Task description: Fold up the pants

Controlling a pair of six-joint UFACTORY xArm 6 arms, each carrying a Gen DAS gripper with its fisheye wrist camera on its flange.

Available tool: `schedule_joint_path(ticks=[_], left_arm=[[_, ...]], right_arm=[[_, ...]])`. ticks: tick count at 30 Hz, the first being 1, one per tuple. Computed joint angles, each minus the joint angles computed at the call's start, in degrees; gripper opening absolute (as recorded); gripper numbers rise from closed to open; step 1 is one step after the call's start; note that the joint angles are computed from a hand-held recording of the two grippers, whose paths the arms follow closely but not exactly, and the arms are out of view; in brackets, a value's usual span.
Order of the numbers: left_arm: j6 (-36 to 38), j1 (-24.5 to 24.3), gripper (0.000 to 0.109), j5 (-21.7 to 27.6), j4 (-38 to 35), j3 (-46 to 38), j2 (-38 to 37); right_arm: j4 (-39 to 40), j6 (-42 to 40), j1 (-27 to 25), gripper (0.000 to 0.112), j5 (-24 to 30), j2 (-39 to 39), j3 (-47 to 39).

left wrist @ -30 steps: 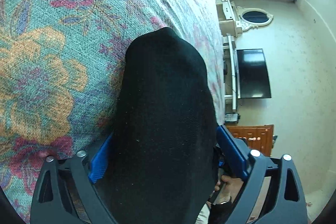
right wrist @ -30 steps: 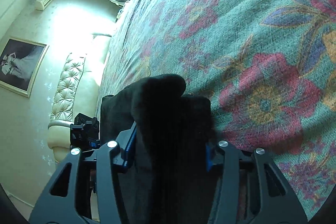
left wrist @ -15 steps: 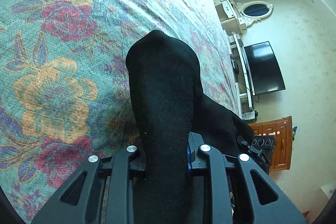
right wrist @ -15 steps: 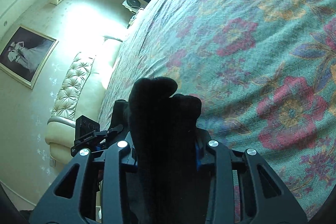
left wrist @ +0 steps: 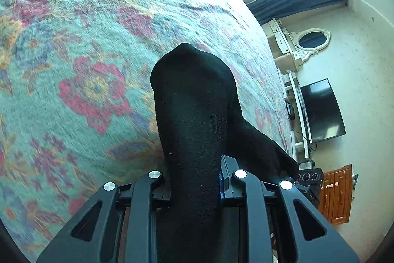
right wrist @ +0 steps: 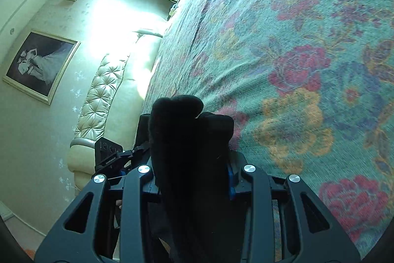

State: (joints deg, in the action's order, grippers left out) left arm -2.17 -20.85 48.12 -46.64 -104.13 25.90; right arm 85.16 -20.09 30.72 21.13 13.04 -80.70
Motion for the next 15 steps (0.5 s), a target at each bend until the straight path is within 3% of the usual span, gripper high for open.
schedule_joint_path(ticks=[7, 15], left_arm=[[3.55, 2.13, 0.024, 1.66, -4.25, 1.39, 1.41], [7.14, 2.76, 0.026, 1.48, -8.48, 4.51, 0.30]], right_arm=[[-7.24, 7.67, -0.92, 0.034, 1.81, 5.76, -5.93], [-2.88, 4.74, -1.20, 0.035, 1.96, 5.24, -3.68]])
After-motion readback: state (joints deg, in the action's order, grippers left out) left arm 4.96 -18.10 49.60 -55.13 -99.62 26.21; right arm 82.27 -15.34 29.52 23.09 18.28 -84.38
